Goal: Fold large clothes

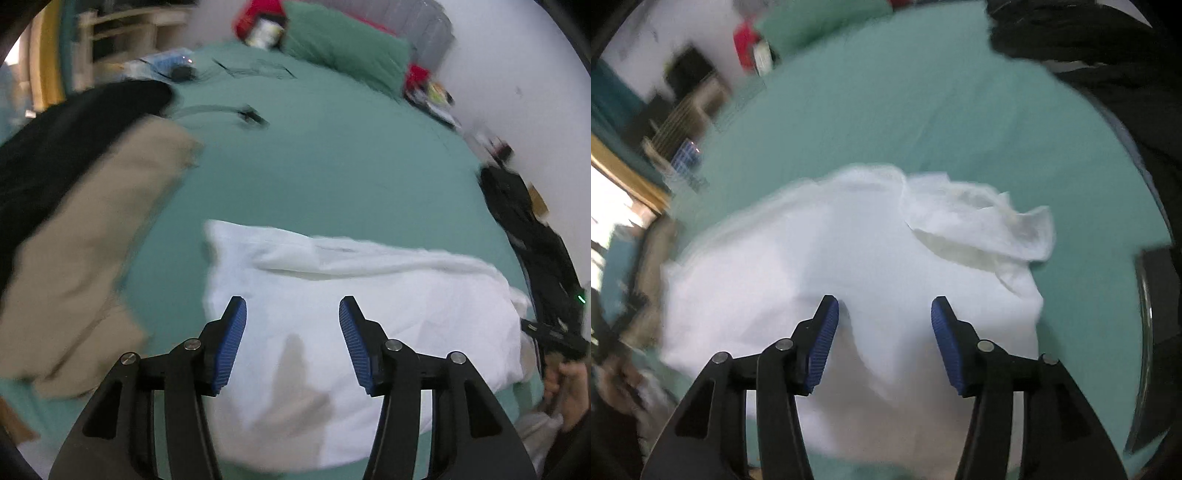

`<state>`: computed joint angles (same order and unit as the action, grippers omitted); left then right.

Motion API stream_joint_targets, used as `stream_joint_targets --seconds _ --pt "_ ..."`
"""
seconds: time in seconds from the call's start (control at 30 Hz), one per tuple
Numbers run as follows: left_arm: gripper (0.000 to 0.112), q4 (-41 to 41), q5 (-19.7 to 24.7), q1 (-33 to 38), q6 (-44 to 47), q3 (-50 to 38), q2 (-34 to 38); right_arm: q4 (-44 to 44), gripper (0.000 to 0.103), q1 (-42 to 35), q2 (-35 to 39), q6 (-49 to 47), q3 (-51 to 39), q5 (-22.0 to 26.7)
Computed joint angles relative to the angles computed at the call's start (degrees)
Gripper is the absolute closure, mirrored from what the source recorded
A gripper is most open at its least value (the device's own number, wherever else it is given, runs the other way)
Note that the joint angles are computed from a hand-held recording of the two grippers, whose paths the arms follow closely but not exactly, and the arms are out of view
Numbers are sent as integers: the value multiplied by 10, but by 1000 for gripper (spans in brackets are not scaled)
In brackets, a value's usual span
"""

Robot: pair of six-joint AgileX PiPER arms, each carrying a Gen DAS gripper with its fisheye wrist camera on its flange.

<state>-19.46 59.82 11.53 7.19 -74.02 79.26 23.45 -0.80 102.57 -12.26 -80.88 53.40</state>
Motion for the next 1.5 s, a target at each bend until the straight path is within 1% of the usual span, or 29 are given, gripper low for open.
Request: stream_joint_targets --seconds 0.03,0.07,0.1,0.13,0.2,0.27,0.3,0.33,0.4,0.5,0.57,0.63,0.67,0.7,0.77,0.8,0.9,0.97,1.0,1.07,1.13,1.2,1.3,1.33,1.37,1.4,1.43,1.5 --pt "57 -3 13 -14 14 -19 33 -10 50 6 26 3 -25 6" --pt "57 11 24 -33 20 -39 64 -18 50 7 47 7 -51 9" --pt "57 25 27 -44 22 -45 79 -31 50 9 62 16 -72 12" --pt "57 50 21 -65 15 -61 105 -53 50 11 86 28 -111 22" --pt "57 64 7 -76 7 -75 136 -86 50 14 127 45 -180 41" --pt "57 72 -4 -78 -17 -94 166 -99 50 12 168 57 -246 57" --pt "57 86 -29 -80 -40 -100 177 -104 50 11 184 68 -273 63" --pt "57 99 -41 -80 -55 -108 185 -113 50 12 196 79 -294 61" --pt "57 130 -61 -77 -97 -134 210 -142 50 19 197 93 -293 30" --pt "57 154 -58 -65 -136 -174 231 -234 50 49 174 139 -263 -31" --pt "57 149 -55 -47 -138 -187 227 -336 50 74 128 199 -208 -97" --pt "57 148 -54 -28 -139 -186 205 -382 50 76 95 222 -167 -136" --pt "57 152 -44 -21 -140 -192 197 -389 50 72 78 231 -146 -152" --pt "57 152 -44 -13 -132 -180 185 -386 50 69 63 238 -125 -165" --pt "57 154 -44 -6 -123 -146 161 -340 50 41 35 228 -83 -180" --pt "57 151 -42 2 -108 -125 148 -309 50 25 34 216 -84 -172" --pt "56 121 -40 25 -57 -76 126 -209 50 -28 10 190 -38 -156" --pt "56 109 -38 29 -34 -53 122 -148 50 -71 -6 170 3 -154" --pt "56 103 -43 28 -28 -40 121 -128 50 -80 -13 164 18 -157" --pt "56 120 -56 21 -54 -32 119 -75 50 -96 -20 140 38 -161" --pt "56 141 -45 9 -96 -50 130 1 50 -112 -17 77 46 -160" --pt "56 140 -38 8 -112 -56 134 28 50 -117 -13 45 49 -147" --pt "58 127 -25 8 -109 -72 145 37 50 -113 -13 38 48 -142" --pt "63 106 -24 13 -83 -73 146 55 50 -115 -20 16 51 -144" --pt "85 93 -22 14 -65 -75 148 50 50 -112 -24 10 51 -145" --pt "100 85 -20 16 -54 -77 152 32 50 -104 -24 20 48 -146" --pt "110 70 -19 20 -45 -74 152 10 50 -95 -27 21 47 -137" --pt "110 52 -48 27 -42 -50 133 -6 50 -84 -25 18 56 -131"
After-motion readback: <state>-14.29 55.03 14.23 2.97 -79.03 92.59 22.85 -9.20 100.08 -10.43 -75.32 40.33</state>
